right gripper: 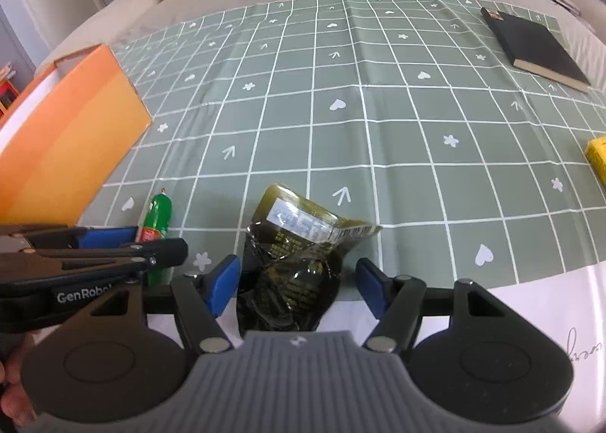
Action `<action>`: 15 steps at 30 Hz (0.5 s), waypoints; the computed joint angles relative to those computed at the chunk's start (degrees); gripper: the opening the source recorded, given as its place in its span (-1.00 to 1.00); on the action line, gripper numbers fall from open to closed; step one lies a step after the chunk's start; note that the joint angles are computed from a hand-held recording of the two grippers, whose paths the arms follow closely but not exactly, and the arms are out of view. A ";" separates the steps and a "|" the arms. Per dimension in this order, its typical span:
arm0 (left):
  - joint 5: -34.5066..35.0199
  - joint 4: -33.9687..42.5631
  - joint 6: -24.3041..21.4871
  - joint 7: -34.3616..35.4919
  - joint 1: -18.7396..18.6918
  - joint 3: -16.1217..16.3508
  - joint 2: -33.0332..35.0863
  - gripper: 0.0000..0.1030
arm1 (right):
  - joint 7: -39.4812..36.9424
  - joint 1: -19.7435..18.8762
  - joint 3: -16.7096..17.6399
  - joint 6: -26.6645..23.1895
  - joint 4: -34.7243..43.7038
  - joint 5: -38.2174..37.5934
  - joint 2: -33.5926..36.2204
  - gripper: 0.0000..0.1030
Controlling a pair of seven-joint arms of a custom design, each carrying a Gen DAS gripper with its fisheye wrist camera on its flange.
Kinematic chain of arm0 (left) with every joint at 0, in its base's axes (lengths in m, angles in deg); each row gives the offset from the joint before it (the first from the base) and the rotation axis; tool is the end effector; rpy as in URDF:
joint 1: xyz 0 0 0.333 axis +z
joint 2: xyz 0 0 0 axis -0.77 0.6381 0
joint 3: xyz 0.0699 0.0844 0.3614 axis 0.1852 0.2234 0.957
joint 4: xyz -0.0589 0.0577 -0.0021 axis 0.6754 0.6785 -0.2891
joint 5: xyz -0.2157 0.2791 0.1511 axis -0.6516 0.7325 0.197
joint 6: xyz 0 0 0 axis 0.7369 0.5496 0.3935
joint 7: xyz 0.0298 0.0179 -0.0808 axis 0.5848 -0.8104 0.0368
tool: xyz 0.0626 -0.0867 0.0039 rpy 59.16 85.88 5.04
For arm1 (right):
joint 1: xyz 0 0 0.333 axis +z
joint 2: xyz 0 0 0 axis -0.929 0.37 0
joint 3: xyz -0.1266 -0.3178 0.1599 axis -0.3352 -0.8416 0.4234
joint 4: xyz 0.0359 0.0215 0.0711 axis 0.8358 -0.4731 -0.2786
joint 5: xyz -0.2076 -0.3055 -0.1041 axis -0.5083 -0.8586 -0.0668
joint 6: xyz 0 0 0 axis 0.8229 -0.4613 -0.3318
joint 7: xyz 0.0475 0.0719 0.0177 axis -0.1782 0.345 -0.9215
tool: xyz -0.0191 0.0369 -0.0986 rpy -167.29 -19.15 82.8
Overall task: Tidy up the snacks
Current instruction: 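Grasp the green sausage stick with the left tool while the right tool grasps the dark green bag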
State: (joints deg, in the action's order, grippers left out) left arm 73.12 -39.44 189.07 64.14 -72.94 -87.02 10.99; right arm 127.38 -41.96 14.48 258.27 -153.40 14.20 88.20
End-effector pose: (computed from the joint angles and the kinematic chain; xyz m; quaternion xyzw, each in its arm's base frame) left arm 0.5815 -0.3089 0.3203 -0.6192 0.7371 -0.2349 0.1345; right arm 0.5845 0.2331 0.3318 -0.6928 0.6725 -0.1046 0.2382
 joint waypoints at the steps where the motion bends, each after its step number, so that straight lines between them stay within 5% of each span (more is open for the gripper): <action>1: 0.88 0.08 -0.25 -0.47 -1.20 1.24 -0.05 -0.08 | 0.14 1.10 -1.20 0.02 -0.03 -0.83 0.10 0.27; 3: 3.09 0.28 -0.65 -1.77 -3.41 3.53 -0.06 -0.22 | 0.91 3.96 -4.22 -0.32 0.29 -2.93 0.55 0.24; 7: 6.70 0.91 -1.36 -3.63 -4.80 5.02 0.10 -0.41 | 1.61 7.68 -8.13 0.29 0.23 -6.40 1.05 -0.13; 15: 6.80 0.52 -0.18 -4.32 -1.72 2.09 0.03 -0.47 | -0.01 6.40 -6.75 1.12 0.07 -6.60 0.83 -0.23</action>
